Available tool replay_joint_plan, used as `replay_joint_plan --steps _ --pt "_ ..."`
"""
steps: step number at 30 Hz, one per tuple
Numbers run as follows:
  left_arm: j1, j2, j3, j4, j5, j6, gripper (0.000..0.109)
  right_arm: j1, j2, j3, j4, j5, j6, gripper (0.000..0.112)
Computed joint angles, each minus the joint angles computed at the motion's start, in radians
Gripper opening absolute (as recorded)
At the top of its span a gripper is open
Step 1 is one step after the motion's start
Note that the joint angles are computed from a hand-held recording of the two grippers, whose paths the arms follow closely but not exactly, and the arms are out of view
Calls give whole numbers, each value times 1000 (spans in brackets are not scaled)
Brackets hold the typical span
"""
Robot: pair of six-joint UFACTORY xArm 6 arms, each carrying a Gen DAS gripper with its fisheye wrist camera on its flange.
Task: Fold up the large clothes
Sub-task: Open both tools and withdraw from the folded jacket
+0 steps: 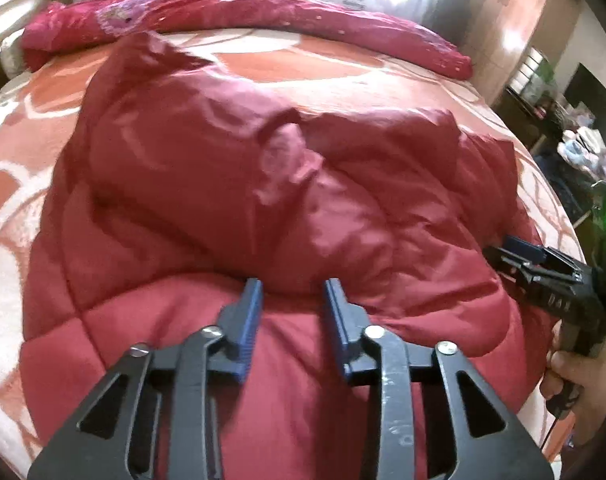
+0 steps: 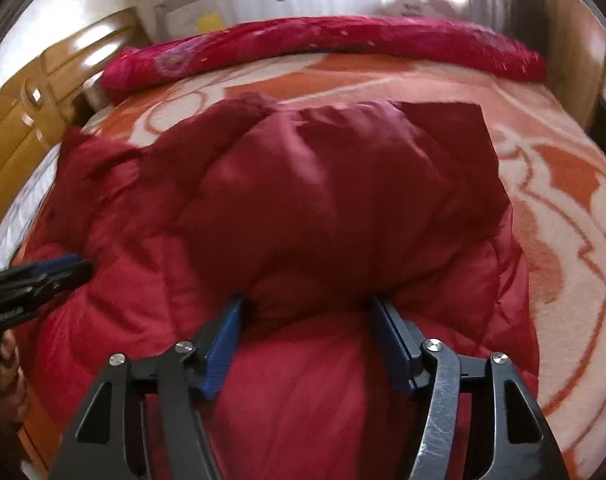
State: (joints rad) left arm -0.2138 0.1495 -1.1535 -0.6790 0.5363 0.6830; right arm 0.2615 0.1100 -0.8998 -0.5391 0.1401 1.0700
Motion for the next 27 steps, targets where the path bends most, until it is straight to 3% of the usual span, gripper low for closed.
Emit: replay_joint_plan --steps 3,6,11,23,27 --pt "25 51 -56 4 36 -30 18 -16 35 -43 37 38 -2 65" --pt "37 106 -116 -4 76 -41 16 -19 74 -63 186 9 -100 66" --pt "53 137 -154 -44 131 -47 15 -31 70 -47 169 -8 -86 66" --pt "122 -45 6 -181 154 53 16 -28 64 -9 335 -82 -237 69" --pt "129 -29 5 -90 111 -7 16 -17 32 37 463 -140 -323 69"
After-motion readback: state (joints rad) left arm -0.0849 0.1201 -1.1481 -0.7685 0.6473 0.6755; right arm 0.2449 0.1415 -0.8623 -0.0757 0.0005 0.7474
